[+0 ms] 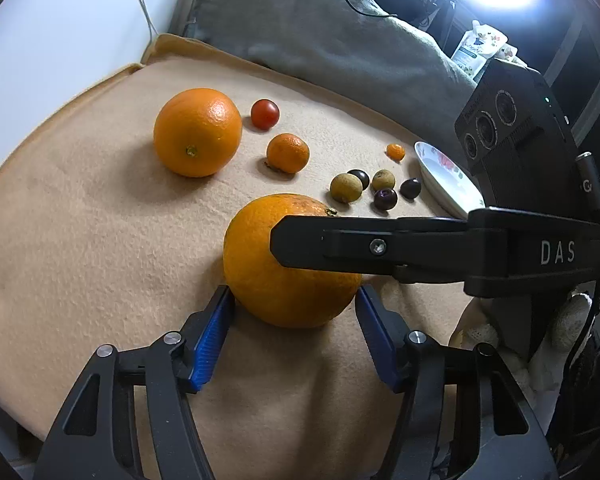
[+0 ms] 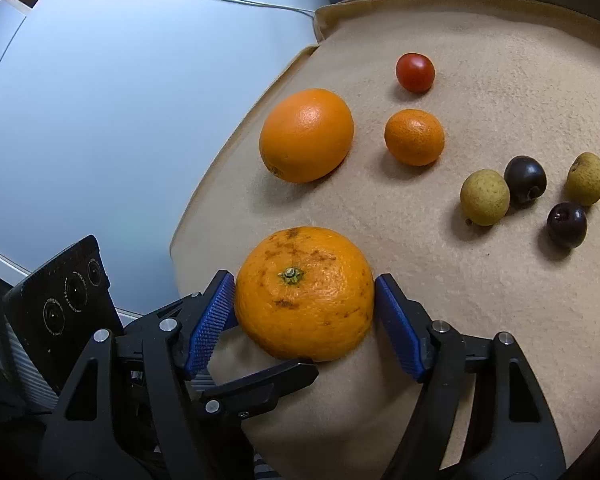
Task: Organize fruits
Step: 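Move the right gripper to the tangerine and close around it, then carry the tangerine with the right gripper onto the white plate and release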
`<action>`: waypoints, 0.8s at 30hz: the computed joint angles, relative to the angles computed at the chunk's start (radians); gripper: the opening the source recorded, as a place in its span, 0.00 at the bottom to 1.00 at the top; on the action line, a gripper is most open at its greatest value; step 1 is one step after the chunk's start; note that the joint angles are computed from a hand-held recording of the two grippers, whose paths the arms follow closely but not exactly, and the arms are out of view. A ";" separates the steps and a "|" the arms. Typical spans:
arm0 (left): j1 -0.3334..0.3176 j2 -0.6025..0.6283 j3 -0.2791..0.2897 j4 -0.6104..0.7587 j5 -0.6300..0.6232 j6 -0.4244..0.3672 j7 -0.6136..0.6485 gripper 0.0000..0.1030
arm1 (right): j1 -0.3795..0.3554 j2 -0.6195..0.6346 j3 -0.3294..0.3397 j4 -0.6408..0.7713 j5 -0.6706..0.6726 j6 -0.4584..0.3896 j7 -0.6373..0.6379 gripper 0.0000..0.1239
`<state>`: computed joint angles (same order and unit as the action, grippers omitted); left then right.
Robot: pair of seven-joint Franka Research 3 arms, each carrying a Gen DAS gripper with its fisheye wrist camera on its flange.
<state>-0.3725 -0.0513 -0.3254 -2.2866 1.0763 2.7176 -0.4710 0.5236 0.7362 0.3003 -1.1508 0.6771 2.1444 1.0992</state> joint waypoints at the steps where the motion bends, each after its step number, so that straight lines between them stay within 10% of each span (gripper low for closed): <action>1: -0.001 0.001 -0.001 0.001 -0.003 -0.004 0.004 0.60 | 0.000 0.000 0.000 0.001 0.000 0.000 -0.001 0.61; 24: -0.046 0.130 0.027 0.199 -0.008 -0.018 0.182 0.60 | -0.095 -0.206 -0.013 -0.264 0.129 0.144 -0.100 0.60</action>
